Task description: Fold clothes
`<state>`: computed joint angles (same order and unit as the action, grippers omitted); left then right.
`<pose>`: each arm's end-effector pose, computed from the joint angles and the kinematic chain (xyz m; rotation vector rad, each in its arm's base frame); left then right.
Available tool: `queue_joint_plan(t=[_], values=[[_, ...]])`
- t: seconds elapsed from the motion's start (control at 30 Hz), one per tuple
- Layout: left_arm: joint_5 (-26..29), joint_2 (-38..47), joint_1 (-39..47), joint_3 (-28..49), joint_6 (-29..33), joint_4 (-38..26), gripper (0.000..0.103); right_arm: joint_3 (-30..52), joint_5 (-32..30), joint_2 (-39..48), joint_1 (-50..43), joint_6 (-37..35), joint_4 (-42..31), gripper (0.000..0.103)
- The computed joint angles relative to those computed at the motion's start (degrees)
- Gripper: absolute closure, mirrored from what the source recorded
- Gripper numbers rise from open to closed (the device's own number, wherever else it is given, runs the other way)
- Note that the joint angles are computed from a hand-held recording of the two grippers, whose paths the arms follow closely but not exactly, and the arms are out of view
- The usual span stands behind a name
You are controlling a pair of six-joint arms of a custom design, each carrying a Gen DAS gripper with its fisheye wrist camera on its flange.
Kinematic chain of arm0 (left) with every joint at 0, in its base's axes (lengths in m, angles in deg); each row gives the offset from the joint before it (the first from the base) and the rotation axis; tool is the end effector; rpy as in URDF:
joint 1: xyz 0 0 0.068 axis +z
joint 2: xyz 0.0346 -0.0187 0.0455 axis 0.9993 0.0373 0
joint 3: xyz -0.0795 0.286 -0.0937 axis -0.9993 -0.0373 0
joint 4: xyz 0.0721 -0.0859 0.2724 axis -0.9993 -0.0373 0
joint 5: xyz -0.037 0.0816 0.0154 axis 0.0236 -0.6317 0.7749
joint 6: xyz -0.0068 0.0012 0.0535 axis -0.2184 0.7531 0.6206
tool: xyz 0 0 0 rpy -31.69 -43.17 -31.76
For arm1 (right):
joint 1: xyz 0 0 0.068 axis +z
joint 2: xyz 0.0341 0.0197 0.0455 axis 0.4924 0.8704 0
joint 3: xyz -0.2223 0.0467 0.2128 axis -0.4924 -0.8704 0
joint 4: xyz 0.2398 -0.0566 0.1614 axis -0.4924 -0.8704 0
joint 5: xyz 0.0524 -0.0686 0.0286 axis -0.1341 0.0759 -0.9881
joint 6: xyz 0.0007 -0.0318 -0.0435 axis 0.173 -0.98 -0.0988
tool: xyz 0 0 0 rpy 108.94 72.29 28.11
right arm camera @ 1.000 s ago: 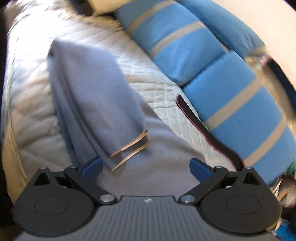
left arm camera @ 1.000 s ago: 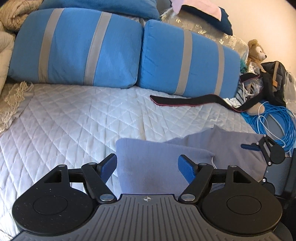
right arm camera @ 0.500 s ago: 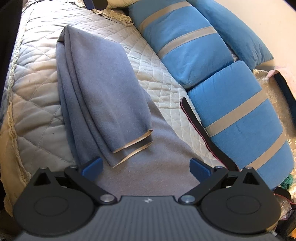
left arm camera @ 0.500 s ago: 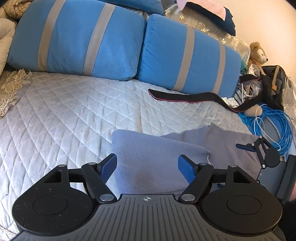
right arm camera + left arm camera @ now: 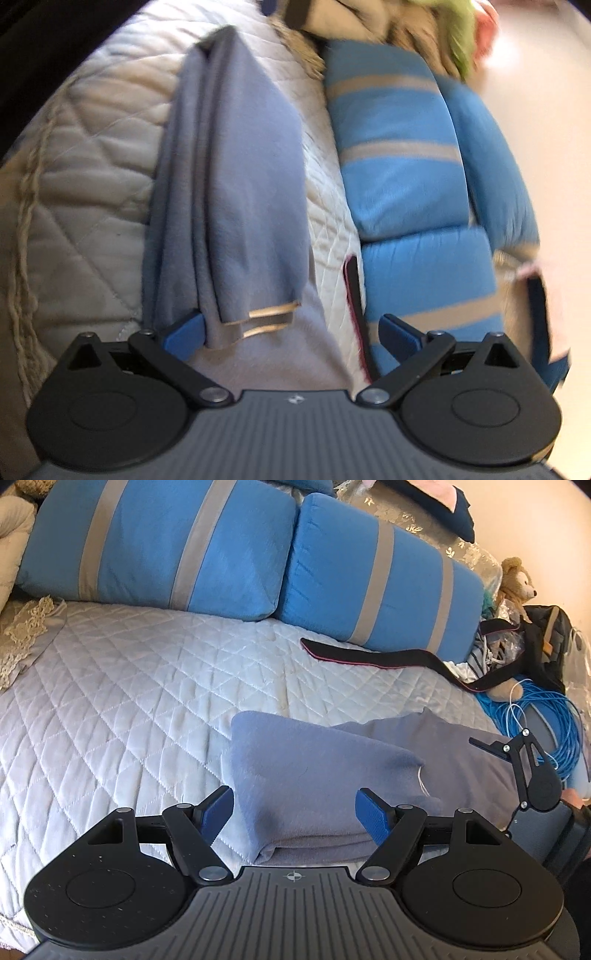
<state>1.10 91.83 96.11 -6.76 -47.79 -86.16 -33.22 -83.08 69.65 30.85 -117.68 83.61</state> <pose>0.2682 0.0314 0.2013 -0.2604 2.3165 -0.2588 0.3400 0.0274 0.0749 -1.6965 1.0706 -0.4536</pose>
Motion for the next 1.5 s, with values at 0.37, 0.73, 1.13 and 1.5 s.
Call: queue_joint_plan(t=[0.37, 0.73, 1.13, 1.5], values=[[0.20, 0.05, 0.71, -0.99, -0.47, -0.11, 0.031, -1.82, -3.76, 7.36, 0.38, -7.03, 16.86, 0.001], [-4.48, -1.45, -1.44, -2.18, 2.73, -0.56, 0.031, 0.90, 0.12, 1.60, 2.65, -12.66, -2.97, 0.069], [-30.32, 0.07, -19.35, -11.55, 22.90, 19.92, 0.031, 4.53, -2.56, -6.70, 2.42, -9.75, -17.12, 0.093], [-47.84, 15.59, -31.98, -15.15, 44.00, 45.46, 0.031, 6.59, -2.29, -9.43, 3.52, -5.30, -20.91, 0.093]])
